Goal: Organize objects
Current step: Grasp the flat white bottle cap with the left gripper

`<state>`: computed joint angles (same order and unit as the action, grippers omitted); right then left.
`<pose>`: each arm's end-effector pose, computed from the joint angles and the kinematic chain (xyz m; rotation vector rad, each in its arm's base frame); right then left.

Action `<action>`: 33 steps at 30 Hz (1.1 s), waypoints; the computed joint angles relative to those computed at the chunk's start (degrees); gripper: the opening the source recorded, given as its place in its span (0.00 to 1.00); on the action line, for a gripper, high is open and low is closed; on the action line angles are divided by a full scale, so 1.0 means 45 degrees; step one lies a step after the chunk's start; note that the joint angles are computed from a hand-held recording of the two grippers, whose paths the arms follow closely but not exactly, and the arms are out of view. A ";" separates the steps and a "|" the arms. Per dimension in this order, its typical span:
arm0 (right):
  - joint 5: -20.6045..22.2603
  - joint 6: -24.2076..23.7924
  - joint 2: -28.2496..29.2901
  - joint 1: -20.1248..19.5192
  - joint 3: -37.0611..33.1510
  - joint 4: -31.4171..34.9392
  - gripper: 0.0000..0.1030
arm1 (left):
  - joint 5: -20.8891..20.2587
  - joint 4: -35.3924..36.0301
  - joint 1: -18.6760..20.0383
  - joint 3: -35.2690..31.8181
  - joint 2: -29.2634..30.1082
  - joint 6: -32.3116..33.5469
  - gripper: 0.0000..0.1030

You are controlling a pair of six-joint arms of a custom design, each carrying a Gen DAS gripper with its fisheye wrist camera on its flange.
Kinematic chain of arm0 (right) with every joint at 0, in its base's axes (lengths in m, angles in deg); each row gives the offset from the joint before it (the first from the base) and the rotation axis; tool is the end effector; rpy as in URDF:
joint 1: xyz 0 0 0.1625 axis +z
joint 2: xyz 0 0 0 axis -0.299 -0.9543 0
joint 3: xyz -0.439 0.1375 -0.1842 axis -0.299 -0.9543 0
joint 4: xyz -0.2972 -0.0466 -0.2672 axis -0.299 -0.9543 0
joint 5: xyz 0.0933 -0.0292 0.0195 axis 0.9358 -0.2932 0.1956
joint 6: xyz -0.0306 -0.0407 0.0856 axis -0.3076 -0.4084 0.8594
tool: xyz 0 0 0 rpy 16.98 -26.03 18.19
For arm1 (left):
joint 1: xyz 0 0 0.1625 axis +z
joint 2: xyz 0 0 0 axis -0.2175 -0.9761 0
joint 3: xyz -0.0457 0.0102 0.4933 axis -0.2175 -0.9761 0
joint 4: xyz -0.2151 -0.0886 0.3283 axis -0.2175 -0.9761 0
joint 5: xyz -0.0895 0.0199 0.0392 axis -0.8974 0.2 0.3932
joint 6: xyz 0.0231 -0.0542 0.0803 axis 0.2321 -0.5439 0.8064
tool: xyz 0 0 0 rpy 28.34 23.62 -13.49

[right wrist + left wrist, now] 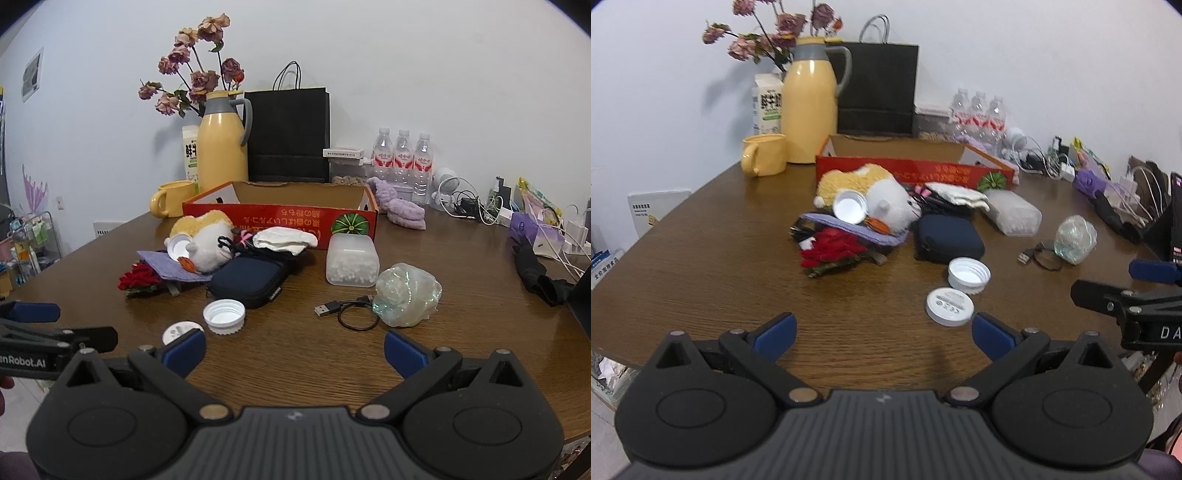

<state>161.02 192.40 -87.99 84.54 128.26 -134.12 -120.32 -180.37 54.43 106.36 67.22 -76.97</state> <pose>-0.0162 -0.3379 0.1260 0.1569 -1.8910 1.3245 -0.2114 -0.4372 -0.0615 1.1581 2.3893 -0.9004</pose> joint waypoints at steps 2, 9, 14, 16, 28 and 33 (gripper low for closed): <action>-0.0045 -0.0087 -0.0088 -0.0091 -0.0090 0.0171 1.00 | -0.0050 0.0338 0.0002 -0.0214 0.0075 0.0022 1.00; -0.0316 -0.0156 -0.0434 -0.0438 -0.0463 0.0909 1.00 | -0.0120 0.1683 0.0101 -0.1382 0.0520 0.0220 1.00; -0.0471 -0.0069 -0.0449 -0.0442 -0.0907 0.1575 1.00 | -0.0199 0.1530 0.0148 -0.2029 0.1025 0.0654 1.00; -0.0516 -0.0045 -0.0400 -0.0412 -0.1089 0.1839 1.00 | -0.0230 0.1274 0.0187 -0.2238 0.1205 0.0893 0.90; -0.0546 0.0010 0.0107 -0.0047 -0.2082 0.3050 1.00 | -0.0773 0.0855 0.0658 -0.2009 0.0905 0.0361 0.39; -0.0348 -0.0355 0.0732 0.0253 -0.2799 0.3431 1.00 | -0.0401 0.0411 0.0799 -0.1879 0.0677 0.0167 0.39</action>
<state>159.46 190.80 -84.70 85.68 115.67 -118.68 -122.13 -178.52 58.03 97.91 70.26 -76.22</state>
